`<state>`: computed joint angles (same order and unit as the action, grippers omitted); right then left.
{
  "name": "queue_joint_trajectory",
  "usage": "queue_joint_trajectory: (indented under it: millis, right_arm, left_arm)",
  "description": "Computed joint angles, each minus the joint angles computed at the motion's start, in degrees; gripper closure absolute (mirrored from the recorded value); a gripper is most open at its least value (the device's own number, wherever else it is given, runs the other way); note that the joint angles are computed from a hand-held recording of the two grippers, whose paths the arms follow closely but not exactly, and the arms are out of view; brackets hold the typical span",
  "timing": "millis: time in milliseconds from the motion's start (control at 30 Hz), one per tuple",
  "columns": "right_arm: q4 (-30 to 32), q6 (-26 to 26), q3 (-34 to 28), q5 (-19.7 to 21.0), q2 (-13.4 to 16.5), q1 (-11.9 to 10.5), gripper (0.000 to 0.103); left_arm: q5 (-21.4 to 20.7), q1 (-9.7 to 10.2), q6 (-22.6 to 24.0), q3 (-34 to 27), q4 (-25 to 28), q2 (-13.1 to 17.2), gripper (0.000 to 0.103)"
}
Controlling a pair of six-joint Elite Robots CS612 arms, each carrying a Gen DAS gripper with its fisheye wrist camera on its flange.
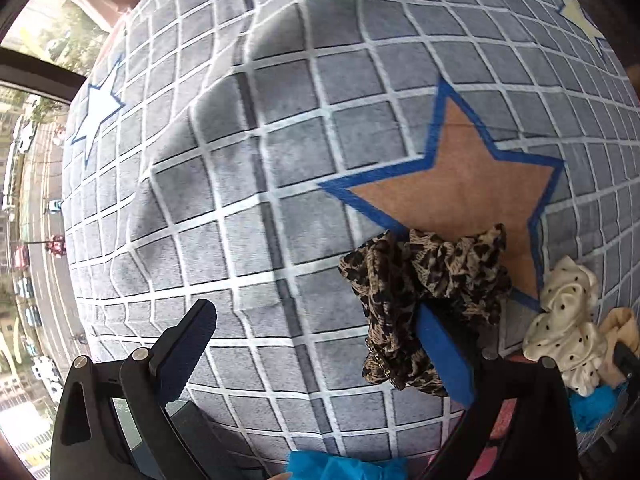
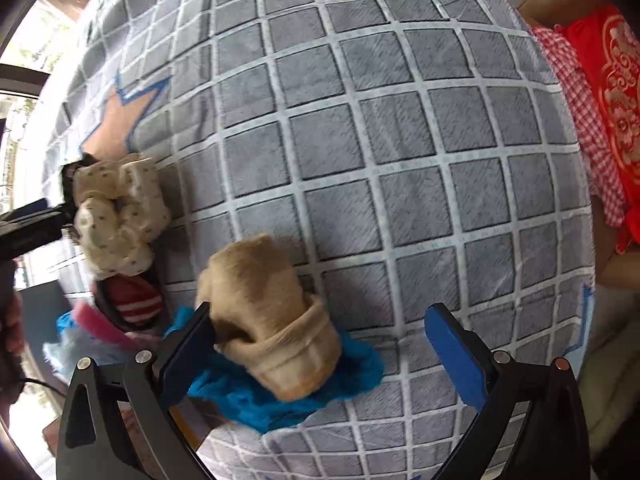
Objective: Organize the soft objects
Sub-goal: 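Move both tools back to the remaining pile of soft items, then grasp the leopard-print scrunchie with the left tool while the right tool grasps the beige sock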
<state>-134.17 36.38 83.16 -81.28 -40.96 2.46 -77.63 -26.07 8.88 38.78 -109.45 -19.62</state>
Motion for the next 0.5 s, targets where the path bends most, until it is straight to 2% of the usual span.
queue_joint_trajectory:
  millis: [67,133,333,433,500]
  right_arm:
    - [1.1,0.7,-0.8,-7.4,-0.2,0.5,0.001]
    - [0.7,2.8,-0.5,-11.6,-0.8,0.3,0.001]
    - [-7.0,6.4,4.5,-5.3,-3.6,-2.5,0.001]
    - [-9.2,5.7,6.1,-0.2,-3.8,-2.9,0.001]
    - [-8.5,4.4,5.5,1.3,-3.0,-2.6,0.001]
  left_arm:
    - [-1.1,0.64,-0.9,0.0,-0.4,-0.4,0.003]
    - [-3.0,1.36,-1.4,0.0,-0.8,-0.9,0.003]
    - [-11.6,3.29,-3.1,-0.1,2.8,-1.9,0.003]
    - [-11.7,2.96,-3.7,1.1,3.7,-2.0,0.003]
    - [-11.7,2.67,-4.1,1.4,3.9,-1.8,0.003]
